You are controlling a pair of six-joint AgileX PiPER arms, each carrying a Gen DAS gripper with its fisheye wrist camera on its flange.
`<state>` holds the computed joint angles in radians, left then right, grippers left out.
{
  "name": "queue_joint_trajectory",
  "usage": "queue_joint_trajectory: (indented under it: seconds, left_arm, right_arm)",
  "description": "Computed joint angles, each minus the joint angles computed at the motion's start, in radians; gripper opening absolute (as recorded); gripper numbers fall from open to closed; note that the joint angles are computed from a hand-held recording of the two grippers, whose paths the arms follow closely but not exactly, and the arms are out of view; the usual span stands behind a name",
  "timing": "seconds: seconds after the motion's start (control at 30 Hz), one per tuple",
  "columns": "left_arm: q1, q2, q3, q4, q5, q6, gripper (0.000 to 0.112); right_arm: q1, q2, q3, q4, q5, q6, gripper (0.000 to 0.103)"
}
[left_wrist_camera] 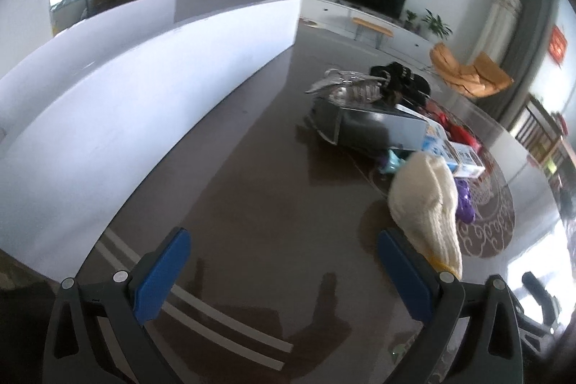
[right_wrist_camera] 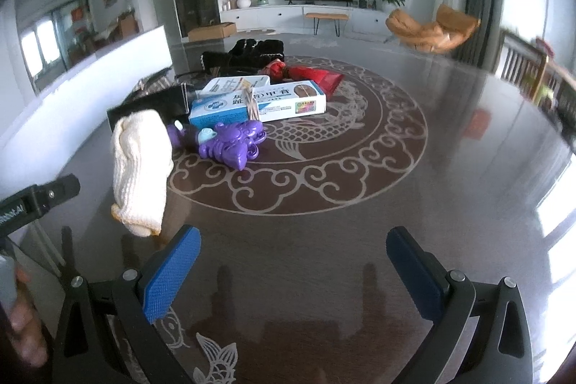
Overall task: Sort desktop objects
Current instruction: 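Move the left tool toward the cream knitted item while the right tool approaches the purple toy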
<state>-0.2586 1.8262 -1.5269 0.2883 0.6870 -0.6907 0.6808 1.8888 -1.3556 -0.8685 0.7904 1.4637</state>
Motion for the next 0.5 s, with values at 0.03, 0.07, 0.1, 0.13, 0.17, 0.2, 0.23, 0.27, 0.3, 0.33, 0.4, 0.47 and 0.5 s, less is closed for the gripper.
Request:
queue_joint_trajectory:
  seconds: [0.03, 0.07, 0.1, 0.13, 0.17, 0.2, 0.23, 0.27, 0.3, 0.33, 0.4, 0.47, 0.5]
  left_arm:
    - [0.008, -0.002, 0.005, -0.015, -0.004, 0.005, 0.103]
    - [0.015, -0.004, 0.011, -0.032, -0.011, 0.011, 0.103]
    - [0.022, -0.008, 0.020, -0.047, -0.016, 0.020, 0.103]
    - [0.026, -0.008, 0.020, -0.056, -0.017, 0.023, 0.103]
    - [0.026, -0.008, 0.022, -0.053, -0.017, 0.017, 0.103]
    - [0.023, -0.008, 0.024, -0.044, -0.018, 0.009, 0.103]
    - [0.020, -0.010, 0.025, -0.034, -0.018, 0.000, 0.103]
    - [0.016, -0.015, 0.031, -0.019, -0.022, -0.013, 0.103]
    - [0.014, -0.020, 0.037, -0.008, -0.026, -0.021, 0.103]
    - [0.012, -0.024, 0.042, 0.002, -0.031, -0.029, 0.103]
    - [0.010, -0.029, 0.047, 0.011, -0.035, -0.035, 0.103]
    - [0.011, -0.039, 0.056, 0.007, -0.040, -0.032, 0.103]
    - [0.013, -0.043, 0.061, 0.006, -0.045, -0.033, 0.103]
  right_arm:
    - [-0.006, -0.009, 0.014, 0.007, -0.021, 0.004, 0.103]
    - [-0.010, -0.018, 0.024, 0.014, -0.039, -0.004, 0.103]
    - [-0.015, -0.025, 0.031, 0.031, -0.068, -0.028, 0.103]
    - [-0.027, -0.031, 0.034, 0.067, -0.110, -0.067, 0.103]
    - [-0.041, -0.041, 0.041, 0.109, -0.164, -0.107, 0.103]
    - [-0.052, -0.049, 0.045, 0.139, -0.218, -0.140, 0.103]
    - [-0.059, -0.050, 0.038, 0.150, -0.253, -0.166, 0.103]
    - [-0.057, -0.039, 0.007, 0.156, -0.252, -0.194, 0.103]
    - [-0.055, -0.006, -0.060, 0.175, -0.210, -0.259, 0.103]
    - [-0.053, 0.047, -0.152, 0.189, -0.128, -0.319, 0.103]
    - [-0.054, 0.125, -0.285, 0.187, -0.003, -0.353, 0.103]
    - [-0.081, 0.176, -0.362, 0.286, -0.015, -0.467, 0.103]
    - [-0.092, 0.192, -0.389, 0.371, -0.033, -0.563, 0.103]
